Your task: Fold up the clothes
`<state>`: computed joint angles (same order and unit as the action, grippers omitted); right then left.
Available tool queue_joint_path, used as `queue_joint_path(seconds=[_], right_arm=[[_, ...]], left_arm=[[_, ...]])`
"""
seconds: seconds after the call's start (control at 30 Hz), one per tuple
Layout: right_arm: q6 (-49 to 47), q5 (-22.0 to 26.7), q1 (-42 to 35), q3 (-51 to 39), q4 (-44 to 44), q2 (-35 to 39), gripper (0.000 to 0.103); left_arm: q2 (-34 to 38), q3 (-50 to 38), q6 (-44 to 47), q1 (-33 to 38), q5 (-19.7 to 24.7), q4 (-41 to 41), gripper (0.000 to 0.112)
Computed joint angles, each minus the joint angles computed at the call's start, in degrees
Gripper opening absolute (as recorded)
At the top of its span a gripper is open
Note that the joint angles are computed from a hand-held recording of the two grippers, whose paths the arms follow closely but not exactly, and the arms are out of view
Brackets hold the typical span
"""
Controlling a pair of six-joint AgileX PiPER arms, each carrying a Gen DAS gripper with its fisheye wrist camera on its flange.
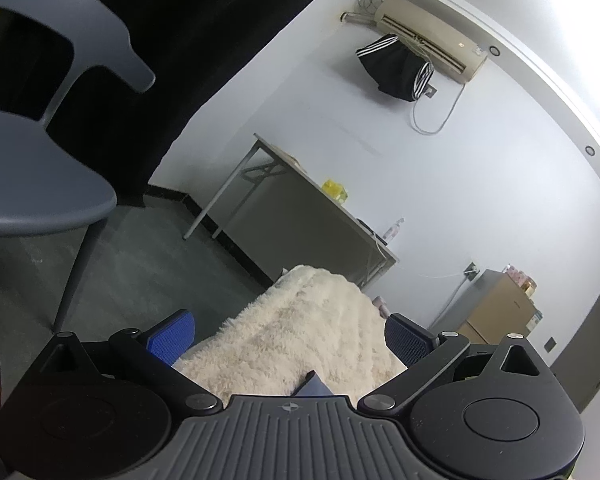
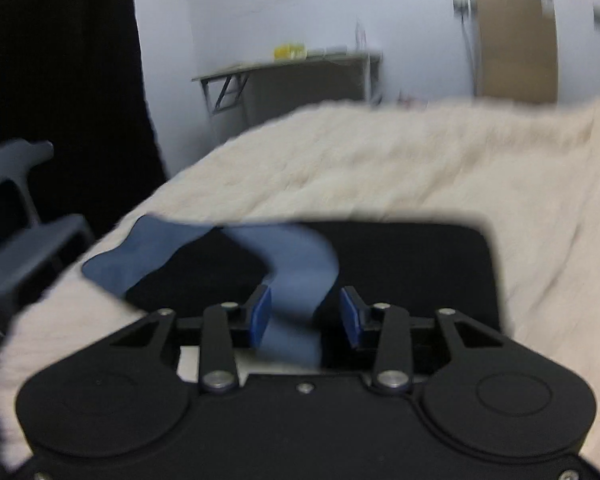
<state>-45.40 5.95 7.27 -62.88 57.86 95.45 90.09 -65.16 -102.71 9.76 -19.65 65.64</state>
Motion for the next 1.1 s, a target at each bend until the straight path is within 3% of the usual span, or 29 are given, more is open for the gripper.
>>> queue_joint_path(seconds=[0.1, 0.2, 0.27, 0.33, 0.5, 0.57, 0.73, 0.87, 1.0, 1.1], right_arm=[[-14.5, 8.1, -5.5, -1.1, 17.2, 2.3, 0.04], [-21.3, 24.8, -12.8, -2.8, 29.8, 6.4, 0.043], [-27.1, 29.8, -14.8, -2.8, 36.5, 8.7, 0.05], [-30.6, 30.8, -15.2, -3.8, 40.1, 10.7, 0.05], [-23.0, 37.8, -17.5, -9.5, 40.6, 16.9, 0.049], [-20.9, 44.6, -19.7, -10.2, 40.0, 17.9, 0.039], [-18.4, 58.0, -24.0, -11.7, 31.2, 17.5, 0.038], [-17.0, 60.5, -25.9, -10.4, 25.3, 15.1, 0.042], [-16.2, 56.5, -26.5, -7.9, 21.1, 11.2, 0.043], [-16.9, 57.9, -28.9, -6.4, 22.7, 8.3, 0.046]], left_arm=[[-0.1, -0.2, -0.8, 0.0, -0.2, 1.5, 0.1], [-0.3, -0.1, 0.1, -0.2, 0.1, 0.8, 0.1], [-0.2, 0.0, 0.3, -0.2, 0.3, 0.1, 0.1], [-0.1, -0.1, -0.5, -0.3, 0.4, 0.5, 0.1], [0.0, -0.8, -2.3, -0.9, 0.7, 4.0, 0.1], [-0.1, -0.6, -0.9, -1.2, 0.9, 3.0, 0.1], [0.4, -1.0, -1.4, -1.2, 0.8, 3.4, 0.1], [0.6, -1.2, -1.1, -1.4, 0.9, 3.3, 0.101], [0.5, -1.2, -1.1, -1.5, 1.0, 3.7, 0.1], [0.1, -0.5, 0.3, -1.5, 1.2, 2.0, 0.1]])
